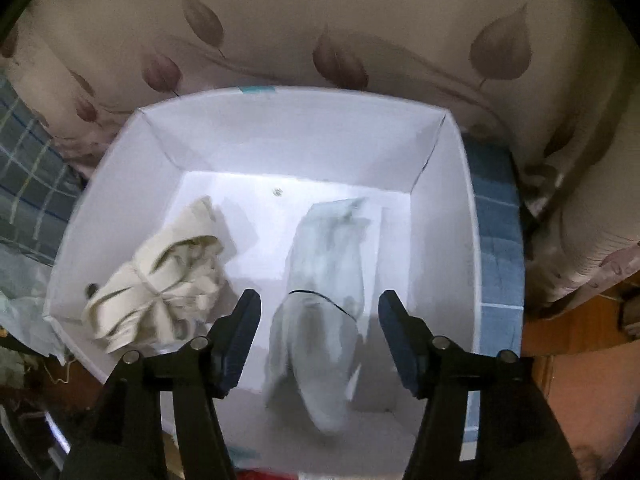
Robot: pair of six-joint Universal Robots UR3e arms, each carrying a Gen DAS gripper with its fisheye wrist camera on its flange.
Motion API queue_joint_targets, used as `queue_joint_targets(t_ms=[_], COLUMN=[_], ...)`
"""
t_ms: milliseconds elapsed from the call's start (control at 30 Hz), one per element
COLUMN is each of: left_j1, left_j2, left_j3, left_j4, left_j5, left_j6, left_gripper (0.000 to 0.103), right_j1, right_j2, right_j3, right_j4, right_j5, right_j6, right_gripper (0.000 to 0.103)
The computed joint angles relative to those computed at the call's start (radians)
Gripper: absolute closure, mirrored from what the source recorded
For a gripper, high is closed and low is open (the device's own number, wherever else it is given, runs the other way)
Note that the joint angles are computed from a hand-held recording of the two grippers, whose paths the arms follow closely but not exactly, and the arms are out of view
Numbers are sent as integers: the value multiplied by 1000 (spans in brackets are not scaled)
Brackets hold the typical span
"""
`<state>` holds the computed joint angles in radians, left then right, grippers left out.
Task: Take underwear out of drawer
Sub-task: 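Lower the white underwear into the white box and open the right tool, then move the right tool back into the drawer and grasp the grey underwear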
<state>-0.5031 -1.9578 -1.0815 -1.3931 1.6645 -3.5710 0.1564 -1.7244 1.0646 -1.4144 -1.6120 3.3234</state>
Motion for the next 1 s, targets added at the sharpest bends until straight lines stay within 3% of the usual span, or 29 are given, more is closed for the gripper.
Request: queue_joint_targets(t_ms=[267,467,700,933,1000], left_j1=[-23,-46,-66,-68,-68], left_j2=[19,12,-12,-51,-61], left_j3=[-4,16,48,89,99], left_j4=[-12,-28,-56,-72,-73], left_j5=[10,19,21,17,14], left_j6=[-5,-25,-44,-49,-50], left_gripper=[47,47,47,47,47], right_j1=[2,19,16,61,67], right_j2=[-254,-491,-690,-704,-685], right_j3=[-11,265,750,1029,1068], right_j4=[238,353,298,128,77], right_j5=[120,137,142,159,169], right_j6=[-74,-99,-91,-52,-41], right_gripper=[44,44,44,44,38])
